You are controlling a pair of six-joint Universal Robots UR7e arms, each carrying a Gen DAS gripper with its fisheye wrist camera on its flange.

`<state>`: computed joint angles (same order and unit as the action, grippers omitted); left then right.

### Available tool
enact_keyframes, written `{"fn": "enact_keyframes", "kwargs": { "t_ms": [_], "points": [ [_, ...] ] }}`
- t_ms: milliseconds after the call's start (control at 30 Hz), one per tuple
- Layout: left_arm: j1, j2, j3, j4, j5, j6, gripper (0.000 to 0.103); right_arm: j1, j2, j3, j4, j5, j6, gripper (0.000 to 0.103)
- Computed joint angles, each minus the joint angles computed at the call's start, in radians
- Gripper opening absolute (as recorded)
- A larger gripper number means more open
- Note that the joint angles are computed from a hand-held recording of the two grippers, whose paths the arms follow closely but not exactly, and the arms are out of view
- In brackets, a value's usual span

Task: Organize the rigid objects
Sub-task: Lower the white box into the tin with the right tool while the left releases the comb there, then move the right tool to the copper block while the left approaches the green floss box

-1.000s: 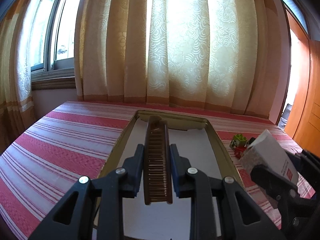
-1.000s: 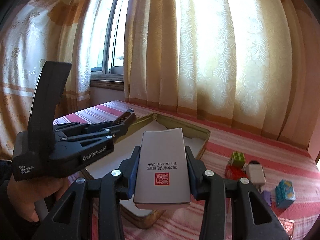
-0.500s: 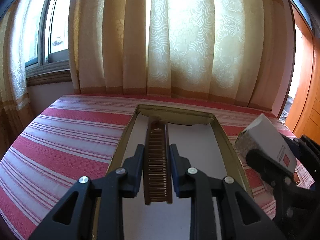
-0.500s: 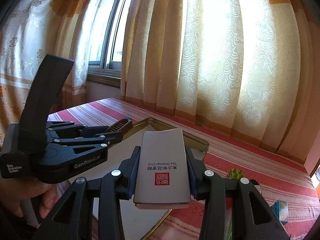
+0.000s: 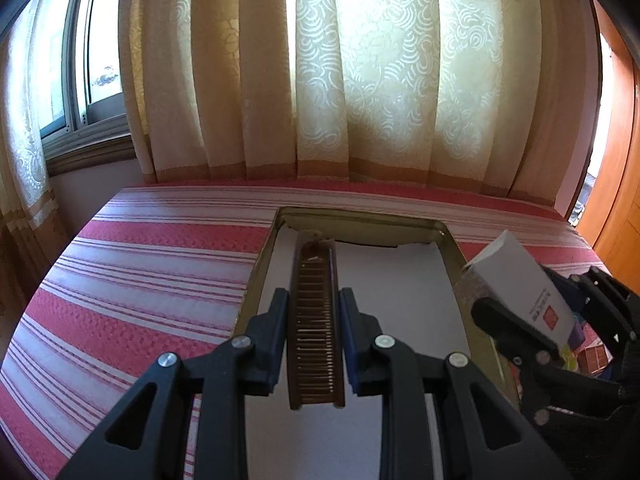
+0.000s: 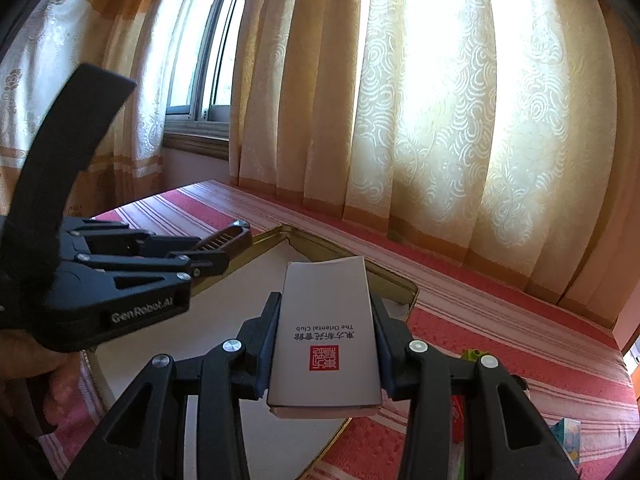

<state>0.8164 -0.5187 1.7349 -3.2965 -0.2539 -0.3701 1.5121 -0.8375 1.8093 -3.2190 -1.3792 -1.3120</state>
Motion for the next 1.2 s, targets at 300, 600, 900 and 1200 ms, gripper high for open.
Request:
{"fn": "enact_keyframes", "kwargs": {
  "t_ms": [300,600,900,1200],
  "points": [
    [0.026,-0.038,-0.025,0.202,-0.029,-0.081,0.024,0.027,0.055,-0.111,0.121,-0.089,0.061,0.044],
    [0.051,-0.062,-0.064,0.411,-0.049,-0.173,0.024,0.040,0.106,-0.176,0.141,-0.145,0.076,0.044],
    [0.070,-0.073,-0.091,0.533,-0.049,-0.250,0.025,0.047,0.133,-0.192,0.102,-0.170,0.070,0.044],
    [0.007,-0.017,-0.053,0.263,0.090,-0.109,0.077,0.029,0.099,-0.160,0.055,-0.141,0.099,0.074]
  ]
}}
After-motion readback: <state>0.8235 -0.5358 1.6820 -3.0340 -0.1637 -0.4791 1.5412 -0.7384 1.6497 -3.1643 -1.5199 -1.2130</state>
